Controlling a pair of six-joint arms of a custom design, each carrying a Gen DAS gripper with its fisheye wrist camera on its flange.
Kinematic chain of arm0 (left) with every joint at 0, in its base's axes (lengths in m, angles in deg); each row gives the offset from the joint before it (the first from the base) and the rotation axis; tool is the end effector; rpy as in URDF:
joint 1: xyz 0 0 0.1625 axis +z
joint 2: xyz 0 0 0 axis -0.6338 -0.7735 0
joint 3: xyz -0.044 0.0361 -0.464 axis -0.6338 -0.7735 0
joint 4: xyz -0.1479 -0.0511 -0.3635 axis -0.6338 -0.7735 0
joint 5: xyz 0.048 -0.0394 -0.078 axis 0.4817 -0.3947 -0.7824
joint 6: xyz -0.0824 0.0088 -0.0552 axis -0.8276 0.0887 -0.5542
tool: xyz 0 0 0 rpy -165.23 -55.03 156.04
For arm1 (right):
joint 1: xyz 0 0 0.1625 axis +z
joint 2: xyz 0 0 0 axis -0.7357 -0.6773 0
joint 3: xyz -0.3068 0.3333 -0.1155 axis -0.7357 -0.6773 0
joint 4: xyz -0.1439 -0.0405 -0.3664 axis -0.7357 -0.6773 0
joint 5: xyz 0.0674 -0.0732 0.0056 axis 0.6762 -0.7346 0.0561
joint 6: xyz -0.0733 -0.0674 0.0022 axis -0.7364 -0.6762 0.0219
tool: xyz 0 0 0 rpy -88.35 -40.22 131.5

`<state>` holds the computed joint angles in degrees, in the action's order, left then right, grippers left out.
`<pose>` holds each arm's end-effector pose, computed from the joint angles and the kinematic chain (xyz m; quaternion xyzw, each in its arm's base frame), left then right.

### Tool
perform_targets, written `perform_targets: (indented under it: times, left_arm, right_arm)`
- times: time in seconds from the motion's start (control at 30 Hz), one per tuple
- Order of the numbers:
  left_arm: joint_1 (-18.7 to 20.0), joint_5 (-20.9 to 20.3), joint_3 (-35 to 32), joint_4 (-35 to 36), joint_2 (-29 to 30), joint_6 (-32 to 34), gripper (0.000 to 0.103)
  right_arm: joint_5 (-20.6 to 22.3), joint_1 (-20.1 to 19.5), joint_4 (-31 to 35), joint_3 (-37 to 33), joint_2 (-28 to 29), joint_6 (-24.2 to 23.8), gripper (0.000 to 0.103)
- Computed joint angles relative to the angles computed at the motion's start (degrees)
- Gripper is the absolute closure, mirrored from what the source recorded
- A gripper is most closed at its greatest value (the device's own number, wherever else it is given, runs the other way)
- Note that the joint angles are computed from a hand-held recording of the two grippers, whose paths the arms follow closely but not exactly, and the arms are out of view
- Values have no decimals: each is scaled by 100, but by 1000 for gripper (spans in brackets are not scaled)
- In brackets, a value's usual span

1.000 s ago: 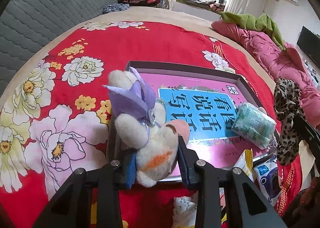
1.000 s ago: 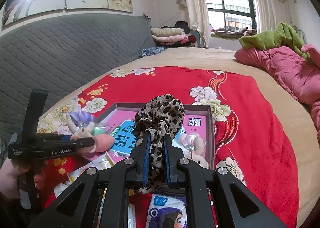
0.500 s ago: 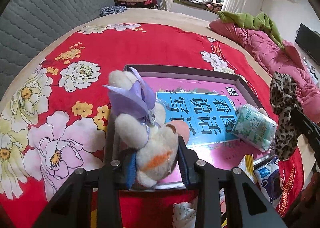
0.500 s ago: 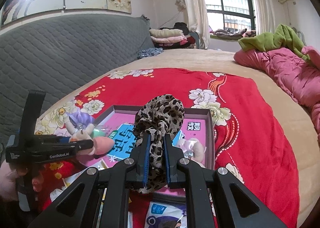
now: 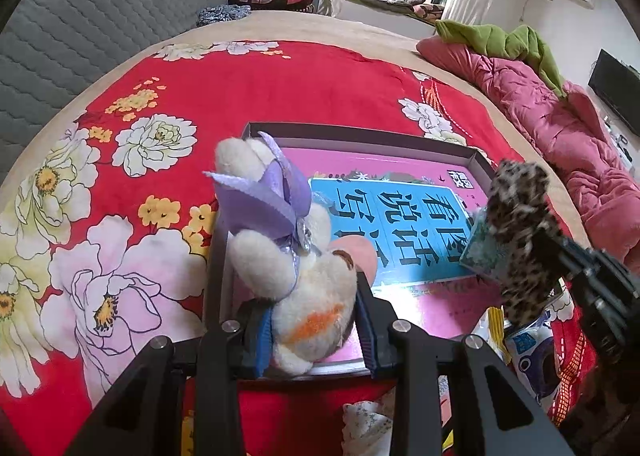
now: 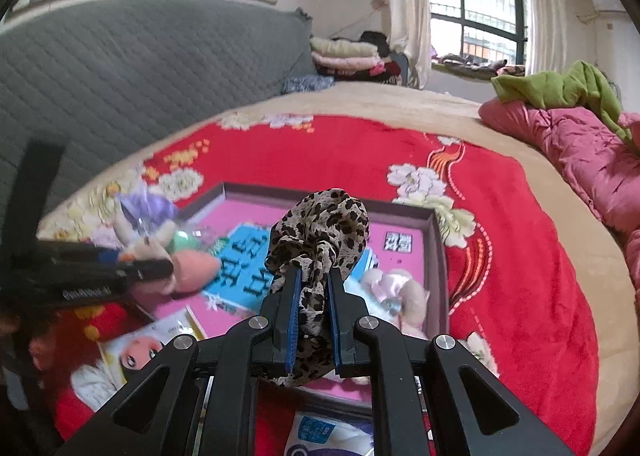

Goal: Organize soft objects

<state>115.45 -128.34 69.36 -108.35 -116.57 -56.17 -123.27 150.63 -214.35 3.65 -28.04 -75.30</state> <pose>-0.0325 -0.8593 0.1988 0.2614 0.9148 -0.2093 0.2259 0.2563 -0.7524 0.0035 0.1739 -0.8384 0.4054 0.3201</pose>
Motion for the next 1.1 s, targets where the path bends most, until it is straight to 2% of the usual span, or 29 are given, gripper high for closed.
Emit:
perform_targets:
  times: [0.3, 0.5, 0.73, 0.87, 0.97, 1.1]
  left_arm:
    - [53, -186, -122, 357, -66, -127, 68]
    - [69, -87, -231, 600, -64, -243, 68]
    - [77, -167, -249, 717, -40, -147, 68]
    - [58, -302, -205, 745, -24, -20, 68]
    - [62, -410, -183, 764, -18, -14, 68]
    - [71, -333, -203, 686, -2, -75, 68]
  right_arm:
    - [-429, 17, 312, -327, 260, -343, 88]
    - [-478, -2, 371, -371, 282, -293, 88]
    - [-296, -12, 406, -214, 170, -95, 77]
    - [-169, 0, 156, -95, 108, -118, 62]
    - [-144, 11, -2, -45, 85, -145, 61]
    - [-165, 12, -73, 1, 53, -115, 60]
